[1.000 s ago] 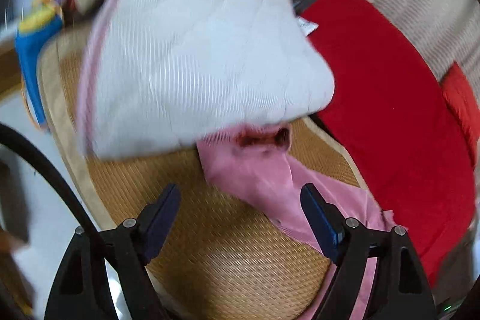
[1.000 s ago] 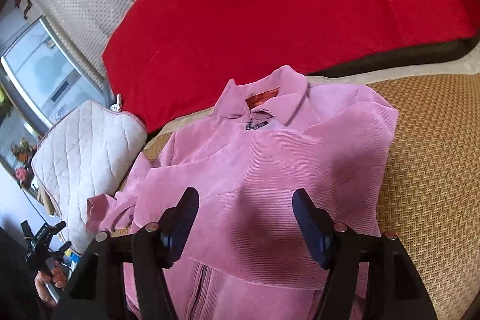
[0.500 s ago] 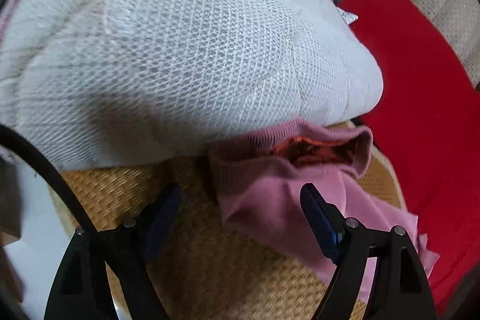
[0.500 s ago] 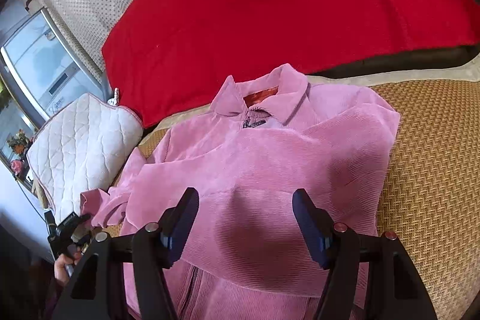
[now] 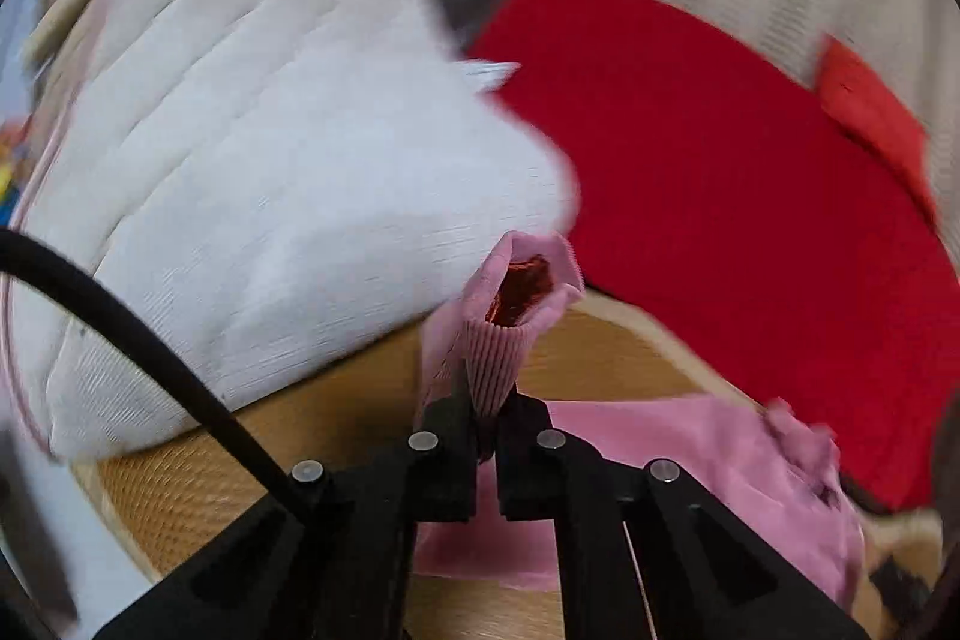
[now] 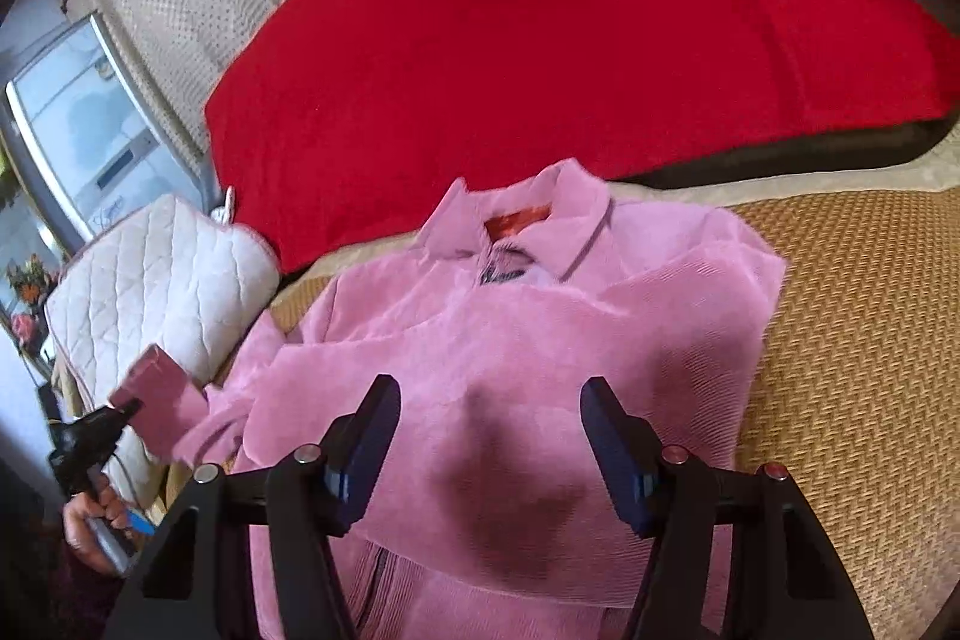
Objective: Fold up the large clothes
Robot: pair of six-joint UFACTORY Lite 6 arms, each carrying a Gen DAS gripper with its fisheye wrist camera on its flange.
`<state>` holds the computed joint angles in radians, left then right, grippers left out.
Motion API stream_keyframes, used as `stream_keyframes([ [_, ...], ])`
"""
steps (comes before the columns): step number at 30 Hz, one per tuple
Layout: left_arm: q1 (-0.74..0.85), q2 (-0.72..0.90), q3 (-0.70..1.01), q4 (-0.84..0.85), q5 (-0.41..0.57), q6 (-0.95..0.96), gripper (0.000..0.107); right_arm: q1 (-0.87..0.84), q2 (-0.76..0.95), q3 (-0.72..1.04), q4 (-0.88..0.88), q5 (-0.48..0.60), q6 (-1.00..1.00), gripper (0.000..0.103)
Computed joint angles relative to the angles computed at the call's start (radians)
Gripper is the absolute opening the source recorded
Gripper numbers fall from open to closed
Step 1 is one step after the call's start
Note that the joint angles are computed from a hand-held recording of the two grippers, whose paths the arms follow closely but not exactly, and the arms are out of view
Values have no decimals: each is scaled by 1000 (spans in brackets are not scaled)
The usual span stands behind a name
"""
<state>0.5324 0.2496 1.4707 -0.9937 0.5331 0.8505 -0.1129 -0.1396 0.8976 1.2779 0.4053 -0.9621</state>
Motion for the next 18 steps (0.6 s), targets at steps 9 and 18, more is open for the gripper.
stream_keyframes([
  [9, -673, -151, 140, 540, 53, -508, 4, -173, -28, -2, 111, 111, -36, 66],
  [18, -870, -175, 154, 363, 106, -379, 84, -368, 58, 58, 150, 307, 3, 66],
])
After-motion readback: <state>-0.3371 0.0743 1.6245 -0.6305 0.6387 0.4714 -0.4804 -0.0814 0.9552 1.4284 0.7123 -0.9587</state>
